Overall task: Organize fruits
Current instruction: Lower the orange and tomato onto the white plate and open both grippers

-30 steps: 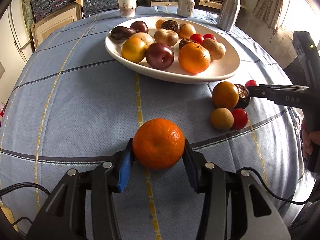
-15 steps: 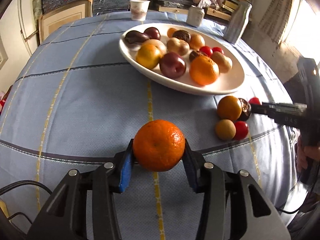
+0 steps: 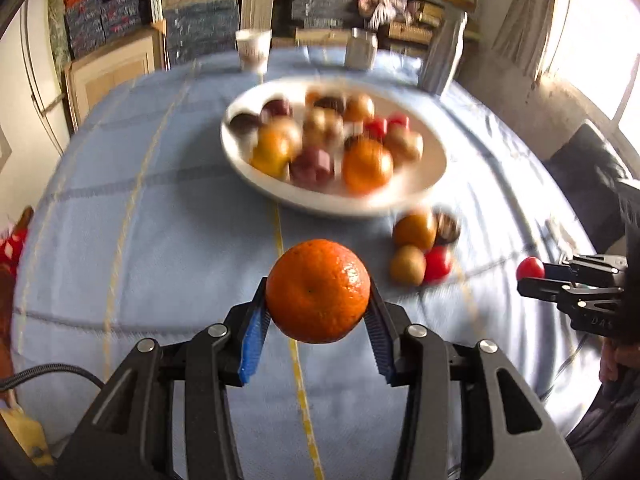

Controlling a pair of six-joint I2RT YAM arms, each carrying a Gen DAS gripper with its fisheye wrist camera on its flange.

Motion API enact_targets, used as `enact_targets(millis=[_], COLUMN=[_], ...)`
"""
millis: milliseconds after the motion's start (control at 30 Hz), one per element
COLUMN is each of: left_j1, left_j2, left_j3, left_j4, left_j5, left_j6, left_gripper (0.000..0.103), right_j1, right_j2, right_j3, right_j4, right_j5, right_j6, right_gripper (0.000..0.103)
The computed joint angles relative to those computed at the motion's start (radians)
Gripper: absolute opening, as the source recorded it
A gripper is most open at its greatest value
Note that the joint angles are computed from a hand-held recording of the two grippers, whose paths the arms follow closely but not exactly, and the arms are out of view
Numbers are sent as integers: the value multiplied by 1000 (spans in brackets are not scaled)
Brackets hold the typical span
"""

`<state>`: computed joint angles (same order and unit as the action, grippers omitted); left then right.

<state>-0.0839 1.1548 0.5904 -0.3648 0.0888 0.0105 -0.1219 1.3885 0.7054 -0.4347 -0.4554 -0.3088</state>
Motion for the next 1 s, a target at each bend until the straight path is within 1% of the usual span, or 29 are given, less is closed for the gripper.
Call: enact_targets(millis=[100,200,300,367,467,567,600,667,733,867,900,1000], left_j1=[11,12,-12,-30,-68,-90,-92,-90,-82,-70,-68,-63], left_j2=[53,136,208,261,340,429,467,524,565,637,650,668], left_j3=[148,297,390,430,445,447,453,464,475,508,514,512], left_j4=[-22,-22,-7,-1,22,55,64,77,87,96,97,118], left_j5=[-6,-9,-19,-19,-35,-39,-33,-26,-17,-1,1,8], left_j6=[15,-2,-26,-29,-29,-36,-40,-41,-34,-32,-33,-52], left_gripper=[44,44,44,44,44,44,44,44,44,44,45,45], right_j1=[-11,-8,22,55,101,140,146,160,174,188,194,202], right_j2=[-11,26,83,149,236,373,398,508,560,693,731,789], right_j3=[121,259,368,439,500,592,609,689,720,835,876,932], right_j4=[-23,-11,22,42,59,57,52,35,34,17,6,-2], right_j5=[-30,-64,-71,-54,-24,5,10,25,39,56,60,65], right_j6=[32,82,136,154,169,176,177,180,192,211,215,223], right_gripper=[31,31,31,31,31,31,31,31,31,31,31,32])
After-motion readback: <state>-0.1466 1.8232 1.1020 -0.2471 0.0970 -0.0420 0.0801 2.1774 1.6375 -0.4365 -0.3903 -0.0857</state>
